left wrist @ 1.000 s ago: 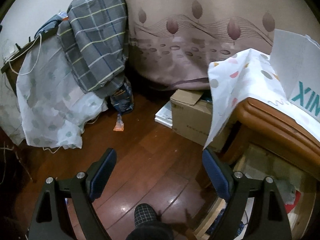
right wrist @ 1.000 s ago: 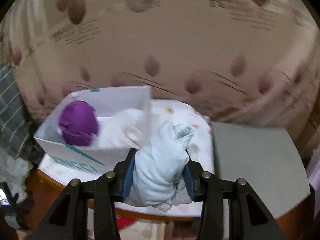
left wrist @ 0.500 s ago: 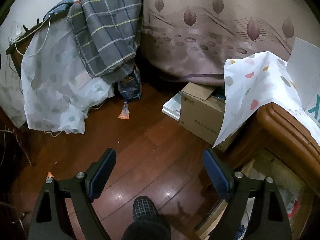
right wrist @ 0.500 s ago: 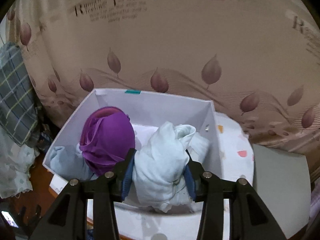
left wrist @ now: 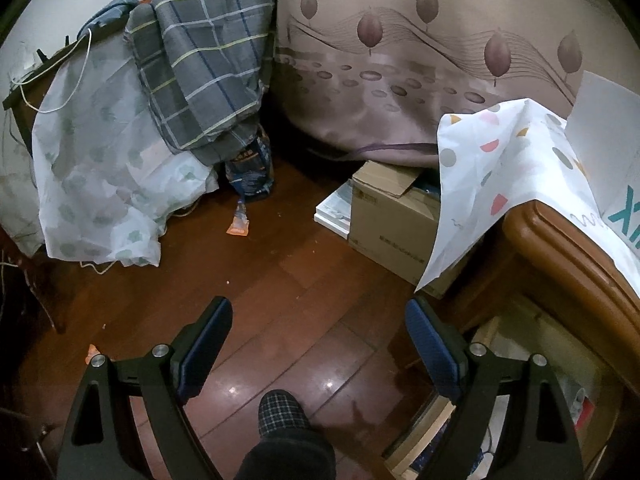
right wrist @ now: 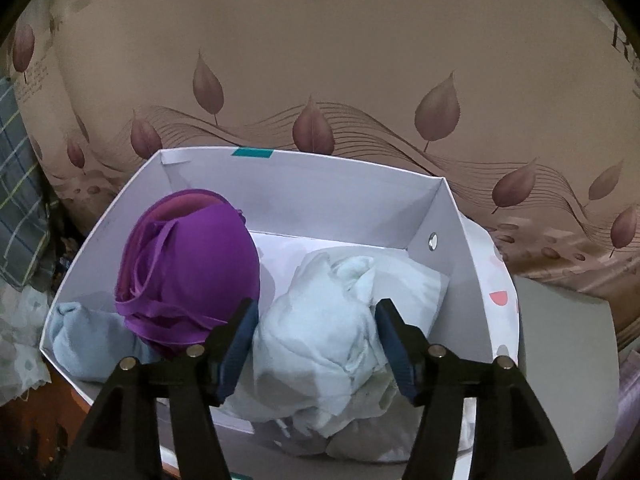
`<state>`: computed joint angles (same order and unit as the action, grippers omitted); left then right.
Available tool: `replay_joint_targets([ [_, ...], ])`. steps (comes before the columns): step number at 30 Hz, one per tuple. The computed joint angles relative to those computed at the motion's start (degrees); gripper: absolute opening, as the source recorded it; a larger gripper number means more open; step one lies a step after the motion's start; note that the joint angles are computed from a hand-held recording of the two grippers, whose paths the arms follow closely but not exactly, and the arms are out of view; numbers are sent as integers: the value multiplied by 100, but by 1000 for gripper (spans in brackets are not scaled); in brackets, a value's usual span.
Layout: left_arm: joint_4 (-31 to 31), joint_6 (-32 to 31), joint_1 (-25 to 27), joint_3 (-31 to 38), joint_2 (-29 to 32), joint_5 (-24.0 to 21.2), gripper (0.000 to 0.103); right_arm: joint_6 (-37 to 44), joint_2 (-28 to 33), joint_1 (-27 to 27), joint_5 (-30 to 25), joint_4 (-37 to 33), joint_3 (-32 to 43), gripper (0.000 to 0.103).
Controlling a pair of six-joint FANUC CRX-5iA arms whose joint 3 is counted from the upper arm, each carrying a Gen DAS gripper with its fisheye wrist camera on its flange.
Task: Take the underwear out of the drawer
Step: 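Lower the right tool into the drawer onto the red cloth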
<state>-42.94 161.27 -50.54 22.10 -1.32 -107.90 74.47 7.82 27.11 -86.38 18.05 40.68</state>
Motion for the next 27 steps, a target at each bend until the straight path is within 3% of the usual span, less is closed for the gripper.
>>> replay_joint_targets([
  [8,30,-220,-21,13,22,173,86,15,-207,44,99,-21,42,65],
  [13,121,-296,-1,-41,-17,359,87,97,-676,108,197,-28,-324,65],
  [23,63,-727,-220,41,43,796,87,381,-2568,424,4,-424,-2323,65],
  [27,-47,-872,-314,123,116,749,88,1114,-3072,600,-229,-769,-3114,65],
])
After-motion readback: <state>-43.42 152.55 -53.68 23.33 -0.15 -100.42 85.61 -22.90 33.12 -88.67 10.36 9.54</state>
